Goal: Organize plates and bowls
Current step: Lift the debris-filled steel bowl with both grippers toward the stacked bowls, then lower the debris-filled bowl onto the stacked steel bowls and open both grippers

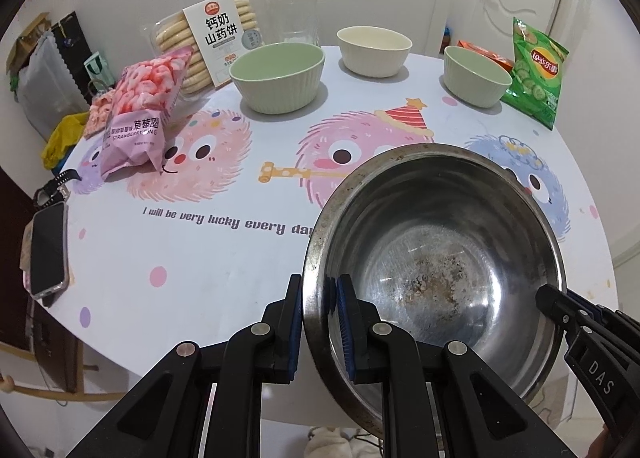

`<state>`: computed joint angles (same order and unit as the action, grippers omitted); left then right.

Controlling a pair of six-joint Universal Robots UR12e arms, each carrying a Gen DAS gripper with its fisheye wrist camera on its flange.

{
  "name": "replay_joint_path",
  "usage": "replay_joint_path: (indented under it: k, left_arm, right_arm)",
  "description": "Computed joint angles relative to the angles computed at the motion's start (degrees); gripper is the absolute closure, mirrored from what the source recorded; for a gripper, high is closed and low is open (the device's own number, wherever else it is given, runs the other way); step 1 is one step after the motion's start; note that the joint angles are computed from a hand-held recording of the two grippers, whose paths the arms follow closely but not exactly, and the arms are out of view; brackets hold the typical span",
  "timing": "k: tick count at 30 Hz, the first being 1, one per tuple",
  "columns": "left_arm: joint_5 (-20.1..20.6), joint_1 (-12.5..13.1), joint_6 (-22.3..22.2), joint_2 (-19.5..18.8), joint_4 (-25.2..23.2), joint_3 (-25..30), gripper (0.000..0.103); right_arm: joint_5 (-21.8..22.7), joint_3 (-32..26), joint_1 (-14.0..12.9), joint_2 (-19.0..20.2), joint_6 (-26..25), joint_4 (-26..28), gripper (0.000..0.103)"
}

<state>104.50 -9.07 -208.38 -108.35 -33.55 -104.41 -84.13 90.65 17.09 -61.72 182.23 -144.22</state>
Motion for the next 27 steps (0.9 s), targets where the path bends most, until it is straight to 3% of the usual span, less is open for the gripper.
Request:
replay_joint_path:
  k: [15,27]
  left_arm:
    - [3.5,-0.77,2.51,-0.98,0.02,0.48,0.086]
    - [1.92,-0.17,2.57,-0.84,0.69,0.04,0.084]
  right_arm:
    - [-1.08,-0.12,0.35,0.26,-0.82,-0.16,0.086]
    - [-1.22,-0.15,0.38,0.37,-0.28,-0.45,0.086]
